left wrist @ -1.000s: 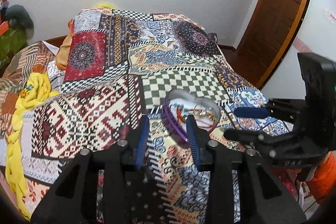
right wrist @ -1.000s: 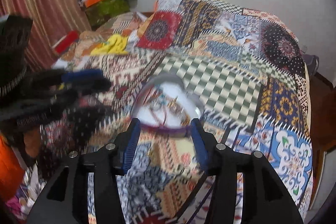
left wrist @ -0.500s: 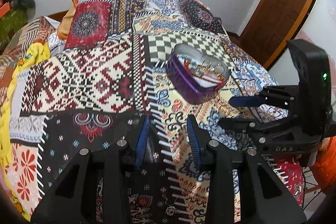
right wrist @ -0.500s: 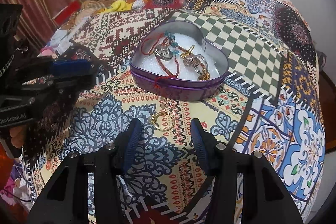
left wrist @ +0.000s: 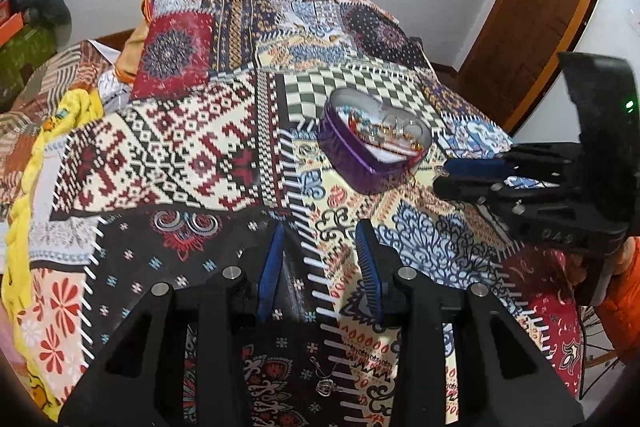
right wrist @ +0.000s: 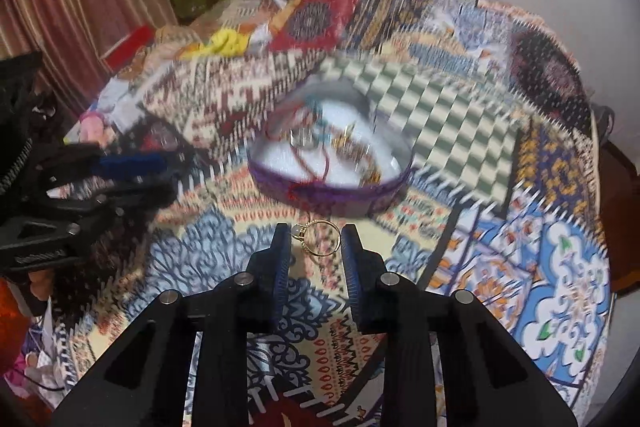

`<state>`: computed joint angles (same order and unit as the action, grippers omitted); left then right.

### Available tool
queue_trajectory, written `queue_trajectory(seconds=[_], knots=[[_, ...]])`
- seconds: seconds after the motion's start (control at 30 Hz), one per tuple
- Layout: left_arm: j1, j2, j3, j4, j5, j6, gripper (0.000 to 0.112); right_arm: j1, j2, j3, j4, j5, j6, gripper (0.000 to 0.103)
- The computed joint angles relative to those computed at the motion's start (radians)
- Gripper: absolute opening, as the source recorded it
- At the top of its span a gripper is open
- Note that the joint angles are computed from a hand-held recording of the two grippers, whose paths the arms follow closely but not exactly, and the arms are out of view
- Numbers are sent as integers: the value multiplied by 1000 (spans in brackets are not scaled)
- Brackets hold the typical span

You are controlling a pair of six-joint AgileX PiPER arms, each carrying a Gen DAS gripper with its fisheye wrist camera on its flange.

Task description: Organize jewelry

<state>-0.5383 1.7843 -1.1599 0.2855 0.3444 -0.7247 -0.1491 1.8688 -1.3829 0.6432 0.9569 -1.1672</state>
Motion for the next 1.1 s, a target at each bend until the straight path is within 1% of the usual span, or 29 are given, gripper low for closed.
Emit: queue_trajectory(seconds=[0.1, 0.17, 0.23, 0.33, 0.43, 0.63, 0.7, 0.8, 0.87, 0.97, 1.03, 1.1], knots=[[2, -4, -9, 63, -2, -69, 36, -4, -29, -3, 43, -23, -12, 23], [-10, -4, -20, 174, 14, -185, 36, 5, -29, -21, 52, -35, 5, 23], [-21, -2, -32, 257, 31, -263, 36, 18, -9, -56, 50, -28, 38, 23], [-29, -1, -43, 315, 40, -310, 36, 43, 27, -97, 29, -33, 84, 23], [-22, -2, -47, 310, 35, -308, 36, 66, 47, -113, 0, -36, 108, 24], [-15, -14, -44, 324, 39, -321, 36, 97, 46, -109, -52, -45, 103, 24], [-19, -17, -48, 325, 49, -315, 36, 101, 48, -115, -63, -39, 109, 26], [-34, -26, -61, 349, 78, -321, 36, 101, 32, -106, -63, -50, 114, 26], [-51, -46, -61, 400, 94, -366, 36, 82, 8, -98, -30, -41, 107, 26], [-74, -87, -60, 461, 111, -427, 36, 27, -48, -87, 53, 1, 89, 26], [-90, -119, -63, 484, 121, -456, 36, -21, -117, -61, 123, 20, 56, 26], [-118, -164, -62, 539, 138, -513, 36, -68, -186, -37, 191, 46, 20, 26]])
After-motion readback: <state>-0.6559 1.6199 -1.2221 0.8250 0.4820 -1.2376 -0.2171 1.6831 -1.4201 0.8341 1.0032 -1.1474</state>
